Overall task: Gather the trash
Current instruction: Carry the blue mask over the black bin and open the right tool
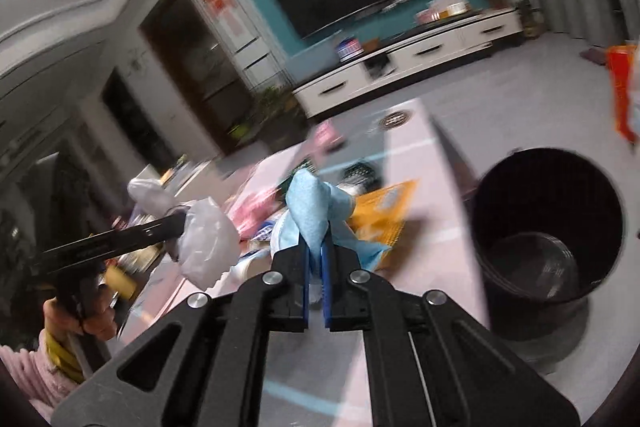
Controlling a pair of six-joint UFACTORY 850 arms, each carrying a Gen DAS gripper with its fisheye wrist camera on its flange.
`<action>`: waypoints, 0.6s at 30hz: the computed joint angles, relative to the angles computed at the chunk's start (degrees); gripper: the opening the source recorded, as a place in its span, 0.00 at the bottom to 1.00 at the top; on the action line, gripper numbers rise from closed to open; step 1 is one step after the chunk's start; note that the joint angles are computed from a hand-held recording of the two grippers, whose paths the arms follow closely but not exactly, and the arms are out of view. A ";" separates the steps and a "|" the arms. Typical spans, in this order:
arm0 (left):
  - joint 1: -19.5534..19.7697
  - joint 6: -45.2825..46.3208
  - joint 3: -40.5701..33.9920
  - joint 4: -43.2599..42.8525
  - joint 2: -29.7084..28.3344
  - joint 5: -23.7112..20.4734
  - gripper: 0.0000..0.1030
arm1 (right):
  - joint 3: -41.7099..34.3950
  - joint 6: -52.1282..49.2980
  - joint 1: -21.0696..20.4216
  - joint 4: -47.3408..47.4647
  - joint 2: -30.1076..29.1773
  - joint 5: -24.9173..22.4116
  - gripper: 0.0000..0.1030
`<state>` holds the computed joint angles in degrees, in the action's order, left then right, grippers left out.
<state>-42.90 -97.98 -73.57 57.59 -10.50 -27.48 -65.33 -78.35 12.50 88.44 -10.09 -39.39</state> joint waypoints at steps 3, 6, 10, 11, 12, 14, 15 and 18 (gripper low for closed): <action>1.20 8.52 -9.12 -4.78 -7.29 2.87 0.20 | -0.58 -0.42 -1.86 1.84 -0.97 3.31 0.06; 2.36 17.94 -17.97 -12.87 -14.37 4.12 0.20 | -1.40 -0.77 -3.31 2.75 -2.39 6.18 0.06; 3.21 31.47 -30.91 -25.53 -24.30 2.43 0.20 | -3.23 0.69 -4.99 1.49 -5.25 8.88 0.06; 3.45 35.12 -34.36 -28.97 -26.93 2.02 0.21 | -3.68 1.17 -5.23 1.08 -5.94 9.47 0.06; 3.66 37.95 -37.95 -32.00 -29.60 1.10 0.21 | -4.38 2.04 -5.55 0.16 -6.93 10.16 0.07; 4.16 42.76 -43.15 -36.97 -33.78 -0.32 0.26 | -5.37 3.79 -6.08 -1.66 -8.22 11.09 0.07; 4.24 43.21 -45.08 -37.44 -35.32 -1.23 0.28 | -6.13 5.15 -6.35 -3.03 -9.27 11.60 0.08; 4.46 46.25 -54.72 -39.93 -42.27 -5.23 0.54 | -7.95 9.79 -6.78 -7.35 -11.40 13.65 0.18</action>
<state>-38.44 -51.73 -128.29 17.66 -52.77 -32.71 -73.28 -68.57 5.71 81.09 -21.49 -25.74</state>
